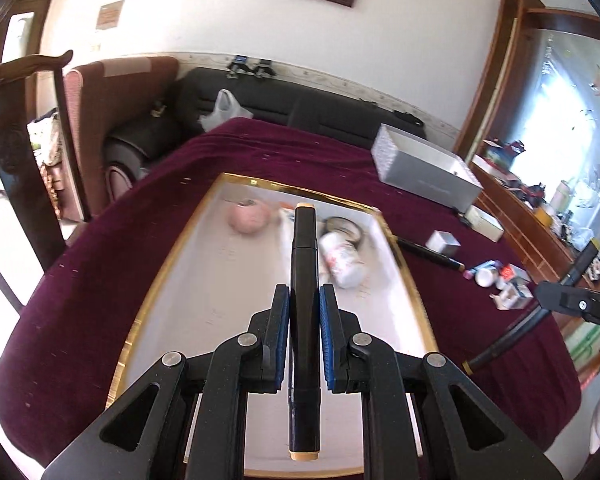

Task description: Organize objects

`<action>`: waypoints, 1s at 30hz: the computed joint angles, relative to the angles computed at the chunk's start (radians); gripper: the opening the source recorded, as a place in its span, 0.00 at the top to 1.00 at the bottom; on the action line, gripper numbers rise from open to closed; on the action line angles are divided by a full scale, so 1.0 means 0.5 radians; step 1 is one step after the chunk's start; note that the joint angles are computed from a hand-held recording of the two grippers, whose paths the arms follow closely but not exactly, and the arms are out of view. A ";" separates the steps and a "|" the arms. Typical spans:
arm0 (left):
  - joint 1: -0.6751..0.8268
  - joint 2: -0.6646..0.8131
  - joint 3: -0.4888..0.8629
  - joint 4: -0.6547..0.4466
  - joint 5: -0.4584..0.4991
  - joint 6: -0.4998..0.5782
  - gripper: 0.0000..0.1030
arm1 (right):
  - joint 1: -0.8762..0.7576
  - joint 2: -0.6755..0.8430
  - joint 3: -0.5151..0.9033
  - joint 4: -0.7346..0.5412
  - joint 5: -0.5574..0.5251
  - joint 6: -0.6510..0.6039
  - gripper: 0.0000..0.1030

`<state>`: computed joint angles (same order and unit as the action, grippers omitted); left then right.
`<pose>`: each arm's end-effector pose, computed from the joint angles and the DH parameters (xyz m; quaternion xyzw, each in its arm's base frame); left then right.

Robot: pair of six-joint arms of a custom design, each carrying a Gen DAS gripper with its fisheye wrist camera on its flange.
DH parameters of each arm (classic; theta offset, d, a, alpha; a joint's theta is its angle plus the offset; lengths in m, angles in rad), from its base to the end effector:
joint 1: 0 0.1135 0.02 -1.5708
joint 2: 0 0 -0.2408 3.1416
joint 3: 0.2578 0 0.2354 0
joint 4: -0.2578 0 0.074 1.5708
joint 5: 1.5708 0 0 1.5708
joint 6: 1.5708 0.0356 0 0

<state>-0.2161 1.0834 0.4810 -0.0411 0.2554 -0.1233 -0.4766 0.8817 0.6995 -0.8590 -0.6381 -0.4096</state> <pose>0.2086 -0.0550 0.1817 0.0980 0.8835 -0.1872 0.4180 0.1461 -0.0516 0.2286 -0.0513 0.9187 0.1669 0.3543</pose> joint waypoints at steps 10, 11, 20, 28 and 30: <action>0.236 0.278 0.164 0.023 0.041 0.208 0.88 | 0.745 0.195 -0.080 0.412 0.290 0.488 0.87; 0.232 0.295 0.173 0.030 0.035 0.213 0.88 | 0.785 0.222 -0.083 0.440 0.305 0.511 0.87; 0.258 0.497 0.332 -0.031 0.033 0.306 0.88 | 1.003 0.529 -0.025 0.654 0.406 0.672 0.87; 0.231 0.745 0.586 -0.189 -0.002 0.396 0.88 | 1.100 0.928 0.170 0.829 0.447 0.834 0.87; 0.214 0.794 0.628 -0.208 -0.035 0.413 0.88 | 1.105 1.039 0.236 0.844 0.428 0.862 0.87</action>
<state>-0.1092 1.4802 0.7952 -0.1453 0.2381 0.0831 0.0758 1.4012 0.8175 -0.4372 -0.4242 0.0214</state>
